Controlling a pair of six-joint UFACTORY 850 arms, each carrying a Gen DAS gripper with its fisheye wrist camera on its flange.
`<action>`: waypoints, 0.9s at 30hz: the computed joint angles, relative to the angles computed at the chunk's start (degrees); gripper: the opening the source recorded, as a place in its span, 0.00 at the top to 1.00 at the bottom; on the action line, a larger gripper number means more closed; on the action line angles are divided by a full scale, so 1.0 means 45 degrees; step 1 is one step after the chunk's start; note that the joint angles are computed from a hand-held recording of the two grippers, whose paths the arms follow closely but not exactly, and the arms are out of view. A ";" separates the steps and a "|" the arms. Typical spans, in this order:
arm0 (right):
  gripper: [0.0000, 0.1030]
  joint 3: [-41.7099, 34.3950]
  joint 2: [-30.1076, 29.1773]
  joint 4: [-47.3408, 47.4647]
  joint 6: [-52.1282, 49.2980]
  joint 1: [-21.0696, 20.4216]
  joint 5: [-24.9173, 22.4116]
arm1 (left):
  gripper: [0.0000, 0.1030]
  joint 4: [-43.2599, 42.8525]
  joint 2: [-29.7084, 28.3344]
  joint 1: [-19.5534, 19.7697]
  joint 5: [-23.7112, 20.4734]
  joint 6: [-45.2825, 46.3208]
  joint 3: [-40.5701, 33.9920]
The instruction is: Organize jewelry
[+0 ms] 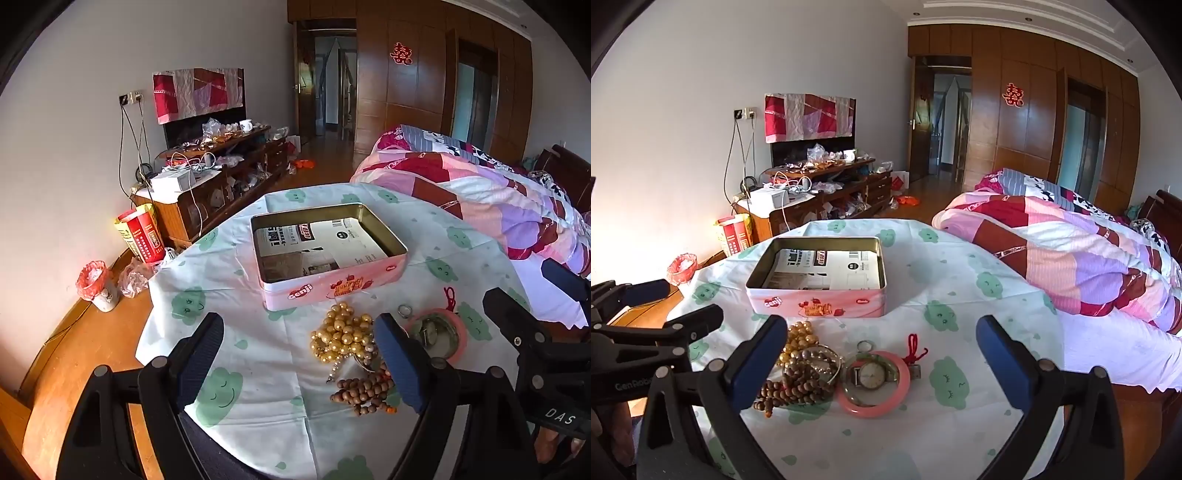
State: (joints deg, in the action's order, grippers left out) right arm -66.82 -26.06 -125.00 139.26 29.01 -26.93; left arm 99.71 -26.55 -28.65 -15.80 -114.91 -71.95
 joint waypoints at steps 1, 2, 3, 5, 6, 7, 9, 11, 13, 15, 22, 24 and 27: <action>0.00 -0.0010 -0.0006 0.0028 -0.0008 -0.0015 0.0034 | 0.19 0.0082 0.0010 -0.0150 -0.0487 0.0183 0.0047; 0.00 -0.0034 -0.0017 0.0124 -0.0081 -0.0030 0.0087 | 0.19 -0.0369 -0.0026 -0.0321 -0.0782 0.0670 -0.0033; 0.00 -0.0040 -0.0022 0.0176 -0.0107 -0.0040 0.0104 | 0.19 -0.0617 -0.0044 -0.0376 -0.0924 0.0869 -0.0061; 0.00 -0.0027 -0.0021 0.0211 -0.0108 -0.0055 0.0101 | 0.19 -0.0711 -0.0106 -0.0396 -0.0895 0.0968 -0.0139; 0.00 -0.0025 -0.0022 0.0241 -0.0157 -0.0064 0.0129 | 0.19 -0.1096 -0.0115 -0.0280 -0.0611 0.1229 -0.0204; 0.00 -0.0015 -0.0020 0.0250 -0.0182 -0.0070 0.0130 | 0.19 -0.1147 -0.0135 -0.0311 -0.0686 0.1293 -0.0235; 0.00 0.0016 -0.0021 0.0218 -0.0192 -0.0086 0.0121 | 0.19 -0.1018 -0.0198 -0.0304 -0.0668 0.1175 -0.0253; 0.00 -0.0110 -0.0062 0.0243 -0.0069 -0.0107 0.0360 | 0.19 -0.0824 -0.0066 -0.0233 -0.0580 0.0961 -0.0114; 0.00 -0.0146 -0.0152 0.0320 -0.0153 -0.0076 0.0342 | 0.19 -0.0992 -0.0014 -0.0204 -0.0505 0.1143 -0.0093; 0.00 -0.0111 -0.0135 0.0291 -0.0129 -0.0090 0.0390 | 0.19 -0.1055 0.0009 -0.0191 -0.0519 0.1176 -0.0077; 0.00 -0.0187 -0.0221 0.0503 -0.0331 -0.0069 0.0472 | 0.19 -0.1279 -0.0053 -0.0159 -0.0496 0.1396 -0.0117; 0.00 -0.0165 -0.0197 0.0532 -0.0339 -0.0061 0.0444 | 0.19 -0.1260 -0.0056 -0.0148 -0.0476 0.1389 -0.0113; 0.00 -0.0162 -0.0190 0.0471 -0.0316 -0.0080 0.0491 | 0.19 -0.1300 -0.0074 -0.0143 -0.0481 0.1419 -0.0123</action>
State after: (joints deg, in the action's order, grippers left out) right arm -67.55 -26.91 -122.88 137.84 28.65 -24.72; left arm 93.86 -26.88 -29.29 -17.97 -108.53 -72.50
